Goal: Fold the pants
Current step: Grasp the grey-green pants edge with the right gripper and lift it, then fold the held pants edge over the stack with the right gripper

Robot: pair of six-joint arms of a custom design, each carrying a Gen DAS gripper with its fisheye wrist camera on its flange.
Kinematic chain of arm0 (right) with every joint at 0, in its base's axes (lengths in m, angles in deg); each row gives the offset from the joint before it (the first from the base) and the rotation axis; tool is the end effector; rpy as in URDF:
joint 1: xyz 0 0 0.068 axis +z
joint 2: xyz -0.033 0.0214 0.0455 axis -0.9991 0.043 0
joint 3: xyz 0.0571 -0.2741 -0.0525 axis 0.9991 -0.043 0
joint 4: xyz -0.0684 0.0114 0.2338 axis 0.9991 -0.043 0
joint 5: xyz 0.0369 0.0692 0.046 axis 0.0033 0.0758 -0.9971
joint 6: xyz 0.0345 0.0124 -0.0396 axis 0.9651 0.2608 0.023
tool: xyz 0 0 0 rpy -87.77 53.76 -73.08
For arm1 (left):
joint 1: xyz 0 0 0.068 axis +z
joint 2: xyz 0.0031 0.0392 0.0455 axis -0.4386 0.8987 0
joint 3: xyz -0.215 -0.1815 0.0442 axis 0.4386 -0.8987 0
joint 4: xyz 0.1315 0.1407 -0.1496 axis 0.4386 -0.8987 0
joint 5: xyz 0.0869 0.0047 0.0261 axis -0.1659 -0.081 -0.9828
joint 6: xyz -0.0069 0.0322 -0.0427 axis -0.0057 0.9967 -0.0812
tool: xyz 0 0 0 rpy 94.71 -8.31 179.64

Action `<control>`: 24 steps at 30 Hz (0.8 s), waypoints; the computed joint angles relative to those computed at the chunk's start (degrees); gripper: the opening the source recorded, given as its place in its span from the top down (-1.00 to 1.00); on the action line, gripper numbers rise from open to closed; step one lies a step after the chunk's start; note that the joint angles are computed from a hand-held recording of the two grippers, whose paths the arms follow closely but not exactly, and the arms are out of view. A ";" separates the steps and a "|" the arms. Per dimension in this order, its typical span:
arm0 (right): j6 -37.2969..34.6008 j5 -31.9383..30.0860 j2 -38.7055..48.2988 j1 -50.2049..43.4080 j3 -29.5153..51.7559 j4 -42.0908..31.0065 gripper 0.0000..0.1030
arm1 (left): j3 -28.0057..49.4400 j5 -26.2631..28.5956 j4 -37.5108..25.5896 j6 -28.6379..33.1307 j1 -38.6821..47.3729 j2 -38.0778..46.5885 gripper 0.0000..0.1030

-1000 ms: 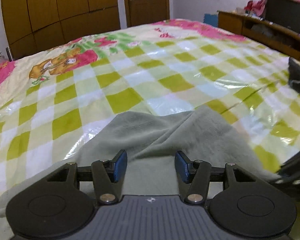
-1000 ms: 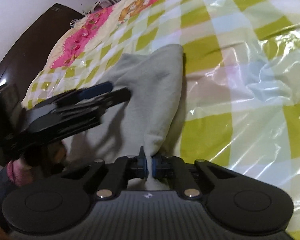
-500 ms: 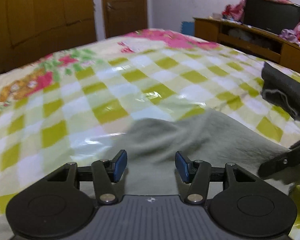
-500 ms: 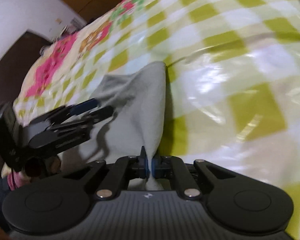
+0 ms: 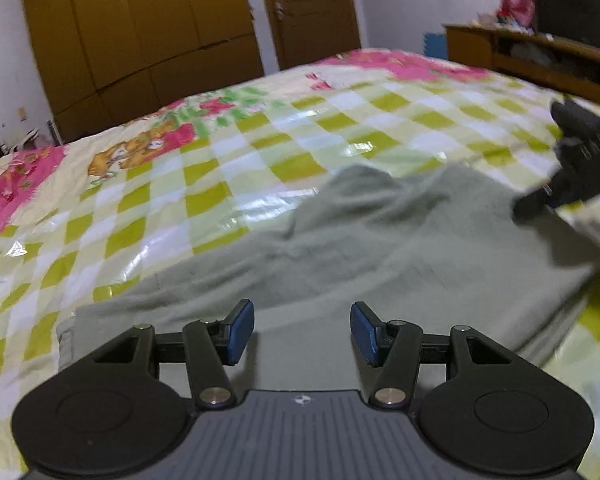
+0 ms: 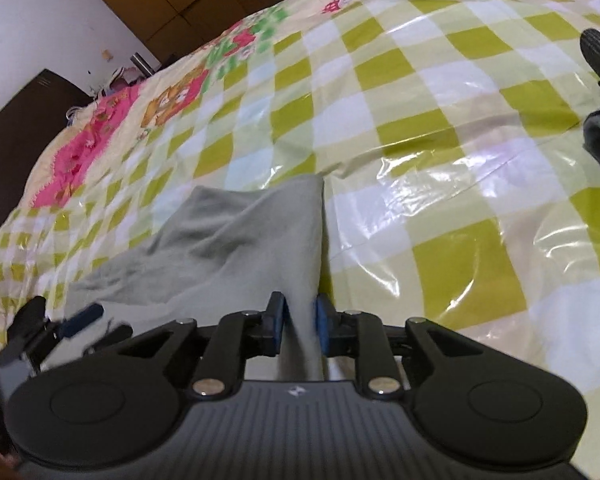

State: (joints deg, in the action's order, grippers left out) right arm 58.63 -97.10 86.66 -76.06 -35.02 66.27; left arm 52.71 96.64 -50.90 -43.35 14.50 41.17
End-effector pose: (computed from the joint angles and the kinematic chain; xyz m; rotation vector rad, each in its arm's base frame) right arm 0.2058 0.0570 0.1687 -0.0453 2.4980 0.7538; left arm 0.1012 0.0611 0.1362 0.3377 2.2470 0.0751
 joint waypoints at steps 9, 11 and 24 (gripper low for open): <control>0.86 0.19 8.50 0.54 1.07 6.19 0.50 | -1.93 1.75 -3.24 2.42 1.32 -4.95 -0.27; -0.05 -0.85 7.30 -0.73 0.13 5.87 0.49 | -2.24 0.98 0.98 2.35 1.88 -0.75 -0.27; 6.63 -6.33 -2.64 6.13 6.21 -3.24 0.90 | 4.99 10.96 -4.73 17.01 20.98 13.07 -0.28</control>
State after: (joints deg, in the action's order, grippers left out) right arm 65.26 -103.44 84.01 -69.93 -28.81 63.03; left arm 57.70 107.61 -55.63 -26.34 35.48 54.24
